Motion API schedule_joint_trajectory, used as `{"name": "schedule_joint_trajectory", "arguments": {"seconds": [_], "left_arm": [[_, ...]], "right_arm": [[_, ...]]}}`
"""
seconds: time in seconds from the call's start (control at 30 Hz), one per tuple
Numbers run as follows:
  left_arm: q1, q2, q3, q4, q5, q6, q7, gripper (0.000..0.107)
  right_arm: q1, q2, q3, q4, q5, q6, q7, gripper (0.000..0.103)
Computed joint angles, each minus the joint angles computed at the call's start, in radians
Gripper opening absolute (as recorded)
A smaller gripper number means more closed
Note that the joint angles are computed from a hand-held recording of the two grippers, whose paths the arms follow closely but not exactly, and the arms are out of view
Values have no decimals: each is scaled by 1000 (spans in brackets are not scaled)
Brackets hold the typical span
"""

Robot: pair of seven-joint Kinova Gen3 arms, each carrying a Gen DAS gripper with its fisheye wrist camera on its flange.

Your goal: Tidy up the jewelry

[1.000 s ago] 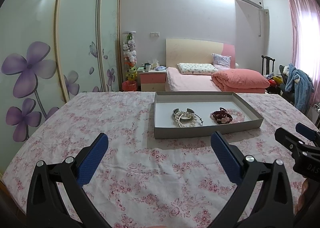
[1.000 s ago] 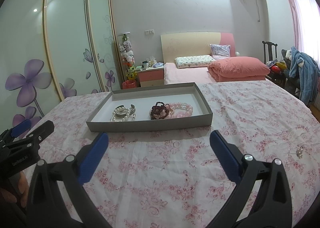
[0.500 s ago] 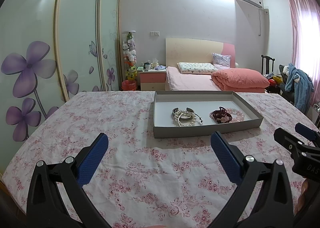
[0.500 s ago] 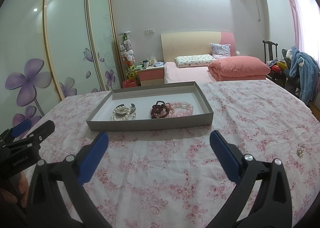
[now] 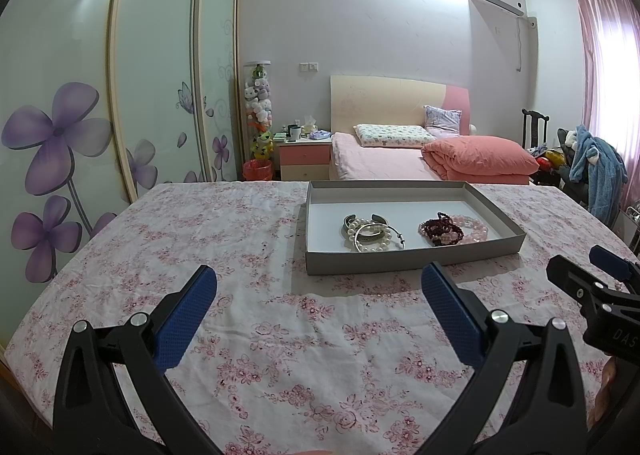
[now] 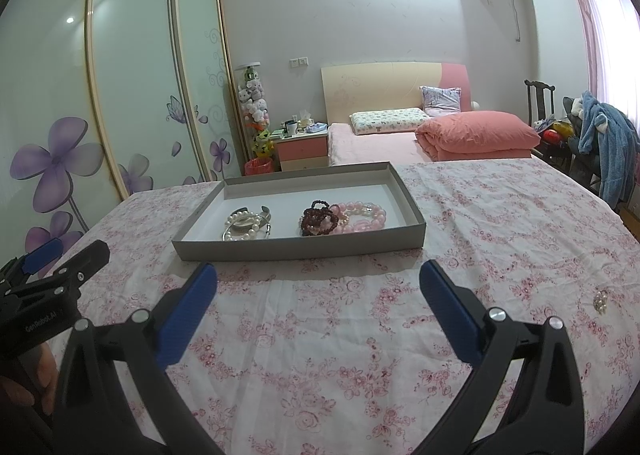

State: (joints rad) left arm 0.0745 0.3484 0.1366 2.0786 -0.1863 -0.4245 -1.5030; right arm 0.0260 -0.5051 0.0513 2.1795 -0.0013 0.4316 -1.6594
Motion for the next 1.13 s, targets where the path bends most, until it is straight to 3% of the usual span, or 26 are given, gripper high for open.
{"name": "schedule_joint_trajectory", "arguments": {"seconds": [1.13], "left_arm": [[11,-2,-7,12,15,-7,-13,101]], "right_arm": [[2,-1,-2,-6,-2,8,1,99]]}}
